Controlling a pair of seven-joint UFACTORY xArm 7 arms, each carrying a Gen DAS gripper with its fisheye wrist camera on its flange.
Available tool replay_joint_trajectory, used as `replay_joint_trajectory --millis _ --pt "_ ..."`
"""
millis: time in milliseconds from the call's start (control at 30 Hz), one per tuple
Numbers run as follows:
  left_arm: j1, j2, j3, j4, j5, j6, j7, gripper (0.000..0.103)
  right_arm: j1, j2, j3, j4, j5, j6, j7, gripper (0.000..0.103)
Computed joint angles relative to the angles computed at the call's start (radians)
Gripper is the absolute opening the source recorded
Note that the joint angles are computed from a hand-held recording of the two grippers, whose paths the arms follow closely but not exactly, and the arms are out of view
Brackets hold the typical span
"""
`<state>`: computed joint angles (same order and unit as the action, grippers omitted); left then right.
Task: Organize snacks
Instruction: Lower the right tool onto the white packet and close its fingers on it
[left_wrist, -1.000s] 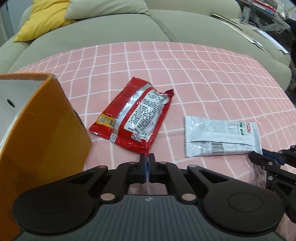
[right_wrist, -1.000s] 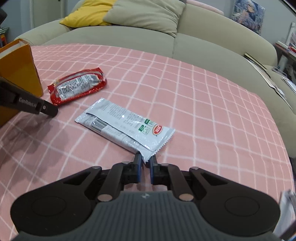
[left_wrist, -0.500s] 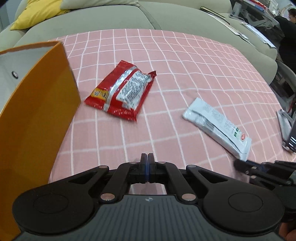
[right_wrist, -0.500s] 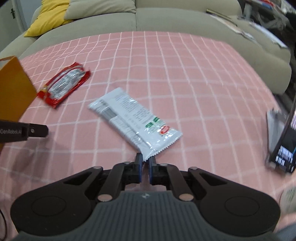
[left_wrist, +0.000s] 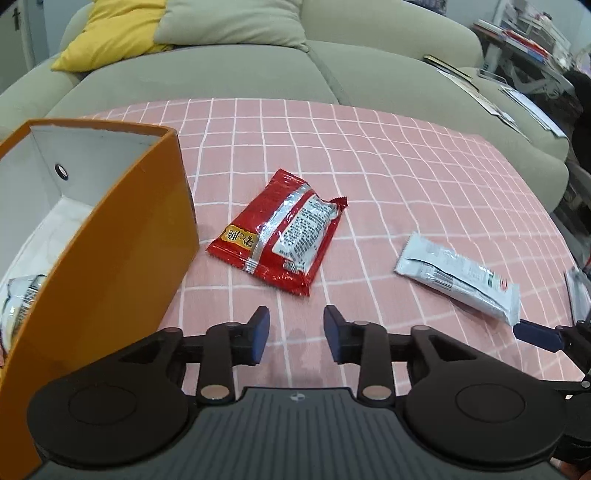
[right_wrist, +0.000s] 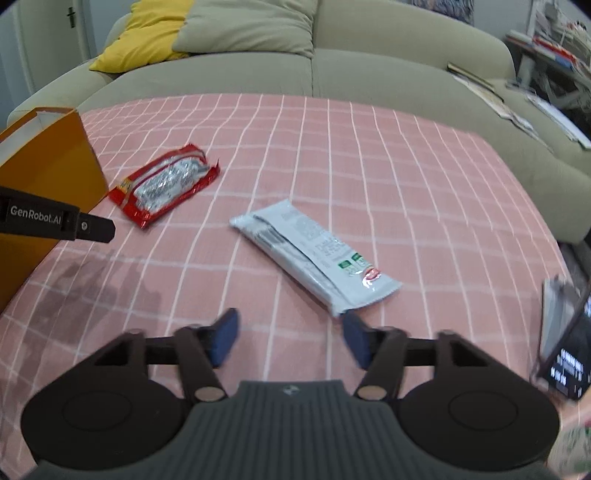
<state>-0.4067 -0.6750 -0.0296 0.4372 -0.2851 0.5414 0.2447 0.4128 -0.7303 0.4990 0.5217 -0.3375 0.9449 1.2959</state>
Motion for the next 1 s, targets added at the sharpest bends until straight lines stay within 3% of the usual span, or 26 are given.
replay_joint_trajectory --millis 100,267,567,600,667,800,1000 --pt "-0.003 0.053 -0.012 0.023 -0.015 -0.014 -0.035 0.046 -0.014 0.022 -0.004 0.019 -0.038 0.029 -0.049 0.066" --pt "0.002 0.117 -0.048 0.042 0.0 -0.048 -0.086 0.048 -0.009 -0.01 -0.035 -0.016 -0.095 -0.009 -0.151 0.079" --pt "0.024 0.232 -0.083 0.103 0.059 -0.071 -0.181 0.048 -0.109 0.041 -0.196 -0.125 -0.059 -0.333 -0.365 0.081" --pt "0.024 0.24 -0.084 0.107 0.066 -0.073 -0.182 0.046 -0.123 0.047 -0.198 -0.133 -0.05 -0.359 -0.377 0.081" --pt "0.033 0.245 -0.094 0.106 0.09 -0.084 -0.194 0.034 -0.143 0.05 -0.198 -0.148 -0.019 -0.397 -0.379 0.081" --pt "0.042 0.255 -0.089 0.122 0.116 -0.063 -0.2 0.002 -0.162 0.037 -0.184 -0.159 0.039 -0.411 -0.366 0.076" --pt "0.058 0.214 -0.09 0.11 0.143 -0.015 -0.212 0.0 -0.148 0.05 -0.1 -0.087 0.072 -0.284 -0.308 0.066"
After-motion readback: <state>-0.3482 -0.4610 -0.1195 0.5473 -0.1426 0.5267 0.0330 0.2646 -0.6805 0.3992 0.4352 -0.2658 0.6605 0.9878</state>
